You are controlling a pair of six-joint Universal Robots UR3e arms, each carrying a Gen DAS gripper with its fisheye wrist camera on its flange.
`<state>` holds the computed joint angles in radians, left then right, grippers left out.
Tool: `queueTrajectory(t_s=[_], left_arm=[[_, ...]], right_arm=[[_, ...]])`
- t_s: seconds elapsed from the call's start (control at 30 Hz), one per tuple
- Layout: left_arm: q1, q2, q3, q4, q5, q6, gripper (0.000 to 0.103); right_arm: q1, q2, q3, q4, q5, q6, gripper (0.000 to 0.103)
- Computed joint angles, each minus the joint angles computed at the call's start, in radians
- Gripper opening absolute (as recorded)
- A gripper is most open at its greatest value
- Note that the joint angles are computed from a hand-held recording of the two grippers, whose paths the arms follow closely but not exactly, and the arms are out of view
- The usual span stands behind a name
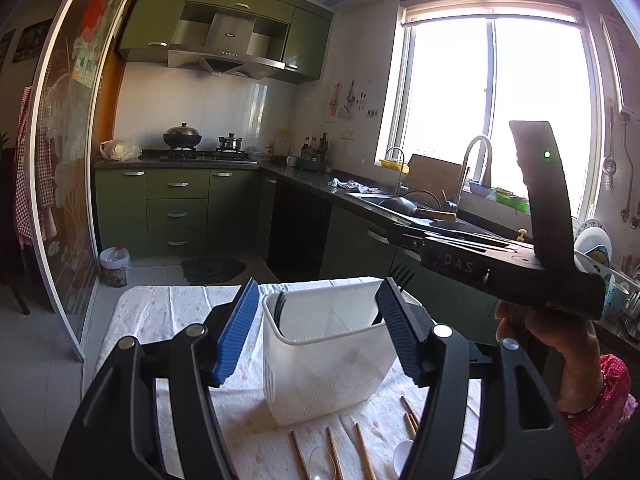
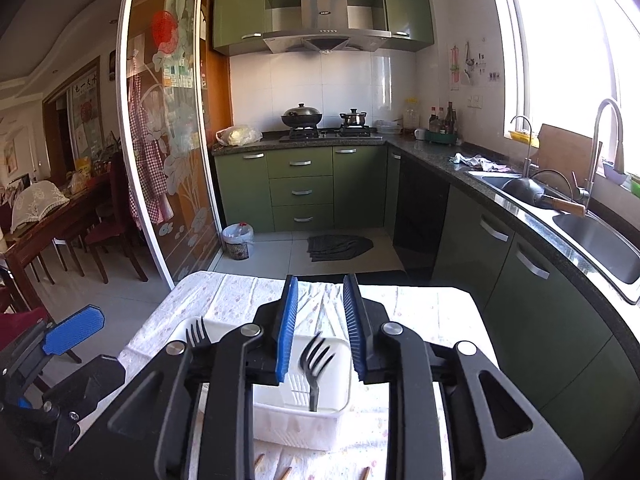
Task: Organize utensils
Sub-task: 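Grasp the clear spoon with the left tool while the right tool grasps the white spoon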
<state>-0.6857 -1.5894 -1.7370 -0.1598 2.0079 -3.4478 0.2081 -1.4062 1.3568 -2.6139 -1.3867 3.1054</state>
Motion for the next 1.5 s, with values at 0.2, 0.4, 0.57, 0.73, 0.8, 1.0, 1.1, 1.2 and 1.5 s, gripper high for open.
queueTrajectory(t_s=[0.2,0.4,0.57,0.73,0.8,1.0,1.1,1.2,1.5], left_arm=[[-0.037,0.021,-0.054,-0.016,0.034,-0.017,0.06],[-0.019,0.053,-0.136,-0.096,-0.011,-0.052,0.06],[0.029,0.068,-0.192,-0.122,-0.082,-0.061,0.06],[0.108,0.013,-0.185,-0.158,-0.232,-0.065,0.059],[0.152,-0.006,-0.178,-0.178,-0.32,-0.062,0.059],[0.244,-0.02,-0.188,-0.219,-0.543,-0.053,0.058],[0.254,-0.022,-0.177,-0.253,-0.595,-0.03,0.055],[0.265,-0.043,-0.155,-0.288,-0.627,-0.024,0.051],[0.315,-0.071,-0.16,-0.336,-0.724,0.0,0.051]], right_arm=[[-0.08,-0.2,0.218,-0.003,0.114,-0.027,0.031],[-0.243,-0.472,0.563,0.147,0.283,-0.173,0.031],[-0.331,-0.591,0.818,0.2,0.322,-0.293,0.031],[-0.429,-0.672,0.953,0.239,0.387,-0.351,0.031],[-0.458,-0.694,0.959,0.269,0.408,-0.381,0.031],[-0.491,-0.74,0.917,0.35,0.43,-0.414,0.031],[-0.471,-0.708,0.87,0.355,0.422,-0.393,0.031],[-0.468,-0.707,0.864,0.359,0.426,-0.386,0.031],[-0.452,-0.716,0.852,0.372,0.42,-0.381,0.031]])
